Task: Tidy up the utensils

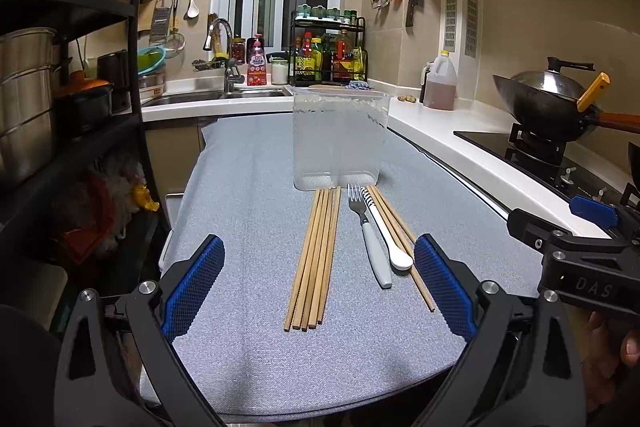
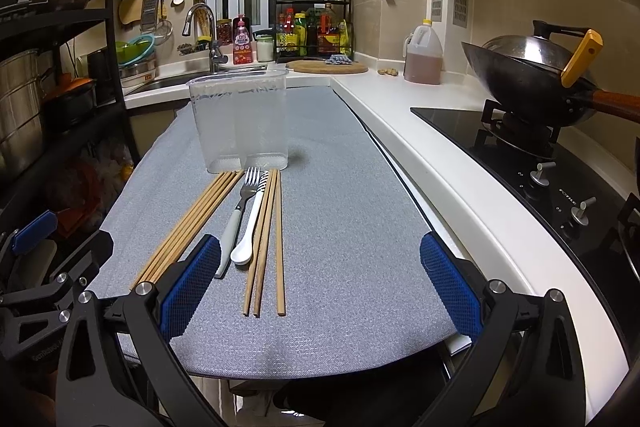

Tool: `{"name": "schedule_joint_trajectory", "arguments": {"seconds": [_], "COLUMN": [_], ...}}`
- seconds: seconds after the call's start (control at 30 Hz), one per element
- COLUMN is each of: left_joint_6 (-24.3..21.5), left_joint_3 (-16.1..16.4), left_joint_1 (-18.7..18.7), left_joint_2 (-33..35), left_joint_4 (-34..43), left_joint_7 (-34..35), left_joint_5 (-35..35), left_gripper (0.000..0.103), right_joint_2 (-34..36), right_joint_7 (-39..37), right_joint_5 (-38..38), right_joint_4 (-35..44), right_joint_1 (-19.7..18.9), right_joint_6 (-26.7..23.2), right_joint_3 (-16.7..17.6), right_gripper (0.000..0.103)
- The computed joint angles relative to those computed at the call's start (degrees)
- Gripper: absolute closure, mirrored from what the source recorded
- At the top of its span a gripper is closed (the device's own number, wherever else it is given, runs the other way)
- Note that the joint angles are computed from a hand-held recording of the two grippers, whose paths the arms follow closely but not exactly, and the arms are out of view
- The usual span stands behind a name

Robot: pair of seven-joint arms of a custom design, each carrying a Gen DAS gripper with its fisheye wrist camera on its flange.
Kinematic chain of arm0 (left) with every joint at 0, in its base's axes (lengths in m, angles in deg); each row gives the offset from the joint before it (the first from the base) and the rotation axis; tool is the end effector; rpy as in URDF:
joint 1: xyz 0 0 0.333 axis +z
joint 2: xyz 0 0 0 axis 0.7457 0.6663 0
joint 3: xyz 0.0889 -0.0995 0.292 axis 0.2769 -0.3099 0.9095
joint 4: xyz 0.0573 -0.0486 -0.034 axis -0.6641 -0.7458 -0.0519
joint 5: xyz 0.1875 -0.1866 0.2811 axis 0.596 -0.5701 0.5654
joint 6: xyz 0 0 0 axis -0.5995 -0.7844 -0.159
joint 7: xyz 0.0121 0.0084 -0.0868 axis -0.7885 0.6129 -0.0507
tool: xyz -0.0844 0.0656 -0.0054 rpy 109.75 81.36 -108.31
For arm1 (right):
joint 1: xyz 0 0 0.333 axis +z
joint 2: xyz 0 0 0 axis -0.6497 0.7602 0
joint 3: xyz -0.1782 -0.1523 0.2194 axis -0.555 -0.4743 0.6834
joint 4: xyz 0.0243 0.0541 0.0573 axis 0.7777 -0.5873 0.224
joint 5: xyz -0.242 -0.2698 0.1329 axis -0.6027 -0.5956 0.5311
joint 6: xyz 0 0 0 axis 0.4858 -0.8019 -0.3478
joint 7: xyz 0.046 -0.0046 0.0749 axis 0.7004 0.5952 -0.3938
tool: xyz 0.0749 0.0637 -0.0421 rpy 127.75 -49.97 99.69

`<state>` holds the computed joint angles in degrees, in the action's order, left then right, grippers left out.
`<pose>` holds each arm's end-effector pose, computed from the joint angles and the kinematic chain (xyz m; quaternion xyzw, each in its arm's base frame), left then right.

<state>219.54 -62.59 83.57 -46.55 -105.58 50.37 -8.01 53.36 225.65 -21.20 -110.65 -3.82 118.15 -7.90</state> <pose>0.4573 -0.2197 0.5442 -0.5619 0.6281 -0.4191 0.3379 0.4550 0.4357 0.5704 -0.6028 0.6413 -0.3686 0.2992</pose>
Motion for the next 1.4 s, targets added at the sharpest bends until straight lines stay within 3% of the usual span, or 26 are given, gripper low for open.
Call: {"name": "schedule_joint_trajectory", "arguments": {"seconds": [0.3,0.4,0.53,0.67,0.7,0.73,0.8,0.97,1.1,1.23,1.27,1.33,1.4], "left_joint_6": [-0.22,-0.81,-3.62,-7.22,-8.24,-10.19,-12.11,-14.14,-14.73,-15.94,-15.67,-16.07,-16.3], "left_joint_3": [1.32,1.51,2.82,3.57,4.21,5.85,11.05,20.22,24.06,24.82,25.64,26.87,27.91], "left_joint_1": [-1.32,-1.44,-2.04,-1.95,-2.53,-4.23,-9.54,-18.56,-23.1,-23.5,-24.49,-25.91,-27.12], "left_joint_2": [1.08,1.53,3.64,5.97,6.77,8.5,10.91,14.36,16.14,18.48,18.58,18.88,18.88], "left_joint_4": [0.04,0.23,1.21,2.49,2.82,3.55,4.03,4.7,5.47,7.3,7.27,7.64,7.66], "left_joint_7": [0.4,0.49,-0.8,-3.4,-3.7,-3.38,-1.52,1.74,3.62,-2.01,-1.2,-1.23,-1.98], "left_joint_5": [0.47,0.7,1.73,4.07,4.61,4.52,2.14,-4.12,-5.41,3.19,2.42,3.24,5.26], "left_gripper": [0.013,0.019,0.037,0.057,0.067,0.076,0.082,0.083,0.086,0.095,0.095,0.095,0.095], "right_joint_2": [0.21,0.13,0.09,0.52,1.19,2.27,3.35,6.69,8.69,8.67,8.63,8.39,8.11], "right_joint_7": [0.07,1.07,1.47,-0.07,-0.88,-2.25,-3.91,-9.79,-13.4,-13.86,-14.1,-14.55,-14.45], "right_joint_5": [-0.06,-0.25,1.79,6.4,7.1,8.12,10.74,17.46,20.18,18.82,18.68,18.79,18.27], "right_joint_4": [0.5,0.21,-1.19,-3.33,-3.22,-2.81,-2.99,-2.36,-0.91,-1.05,-1.01,-1.23,-1.55], "right_joint_1": [0.05,-0.13,-1.33,-3.56,-3.86,-4.17,-4.93,-5.68,-4.6,-3.28,-3.16,-3.21,-3.12], "right_joint_6": [-0.89,-0.87,2.39,9.98,11.12,11.71,14.76,20.89,20.34,19.33,19.11,19.22,18.96], "right_joint_3": [-0.12,-0.3,-0.77,-1.47,-1.6,-1.81,-2.32,-3.06,-3.75,-4.89,-4.96,-5.0,-5.19], "right_gripper": [0.007,0.009,0.018,0.04,0.047,0.051,0.058,0.066,0.07,0.075,0.077,0.081,0.092]}}
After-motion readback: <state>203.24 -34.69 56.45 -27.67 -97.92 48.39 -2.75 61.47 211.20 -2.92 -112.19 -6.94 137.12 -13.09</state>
